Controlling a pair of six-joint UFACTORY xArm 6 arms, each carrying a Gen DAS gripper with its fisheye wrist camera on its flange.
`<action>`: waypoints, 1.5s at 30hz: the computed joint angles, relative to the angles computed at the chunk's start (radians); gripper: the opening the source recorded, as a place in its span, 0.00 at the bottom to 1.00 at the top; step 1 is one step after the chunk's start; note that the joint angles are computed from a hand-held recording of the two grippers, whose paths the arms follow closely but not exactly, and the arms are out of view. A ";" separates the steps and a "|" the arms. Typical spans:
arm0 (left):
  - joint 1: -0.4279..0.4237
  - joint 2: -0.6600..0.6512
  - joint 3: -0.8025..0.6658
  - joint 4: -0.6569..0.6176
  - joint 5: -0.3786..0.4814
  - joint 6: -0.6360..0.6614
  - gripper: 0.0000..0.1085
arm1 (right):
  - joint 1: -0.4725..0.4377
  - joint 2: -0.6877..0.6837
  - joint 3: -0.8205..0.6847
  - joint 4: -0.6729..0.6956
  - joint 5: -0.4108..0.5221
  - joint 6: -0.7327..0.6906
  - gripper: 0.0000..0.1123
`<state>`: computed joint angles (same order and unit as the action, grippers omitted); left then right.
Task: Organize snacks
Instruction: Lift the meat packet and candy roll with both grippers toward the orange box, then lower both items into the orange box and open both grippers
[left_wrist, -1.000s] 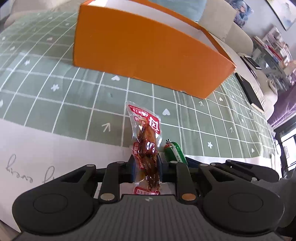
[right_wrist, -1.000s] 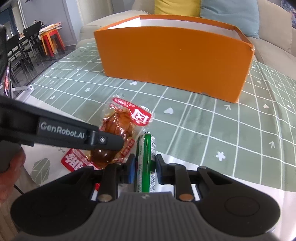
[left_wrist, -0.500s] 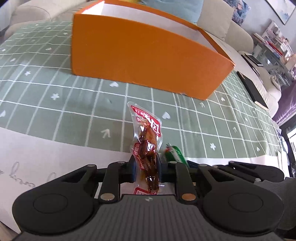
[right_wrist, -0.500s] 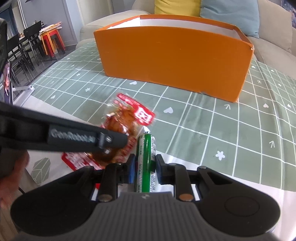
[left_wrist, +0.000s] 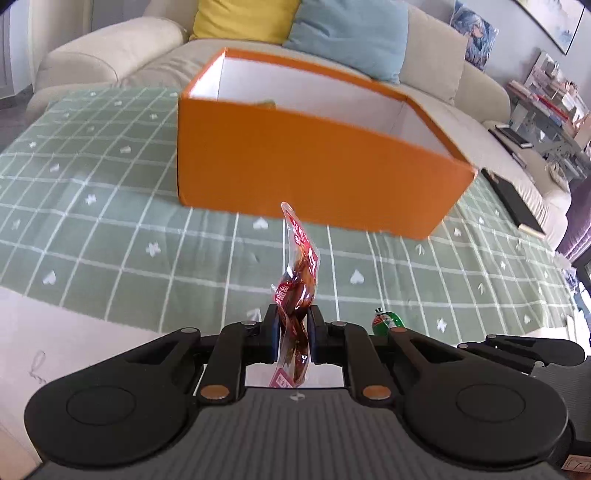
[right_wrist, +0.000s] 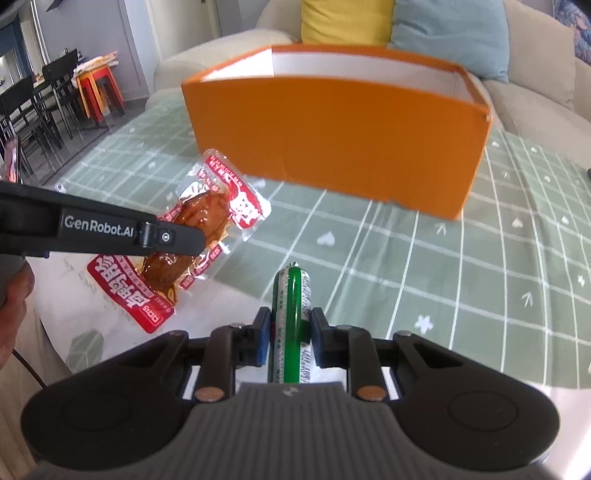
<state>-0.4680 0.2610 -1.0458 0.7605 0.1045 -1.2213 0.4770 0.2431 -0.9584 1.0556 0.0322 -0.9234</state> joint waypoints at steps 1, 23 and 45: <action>0.004 -0.004 -0.002 0.000 -0.003 0.003 0.14 | 0.000 -0.003 -0.005 0.006 -0.004 -0.006 0.17; 0.045 0.094 -0.331 -0.116 0.061 0.290 0.14 | -0.118 0.059 -0.251 -0.490 -0.002 0.381 0.17; 0.065 0.525 -0.891 -0.541 0.339 0.754 0.15 | -0.218 0.675 -1.218 -0.782 0.561 0.784 0.17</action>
<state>-0.4033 0.7856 -1.9366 0.2195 0.4431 -0.4669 0.2594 0.9180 -2.1760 0.2739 0.5929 -0.1390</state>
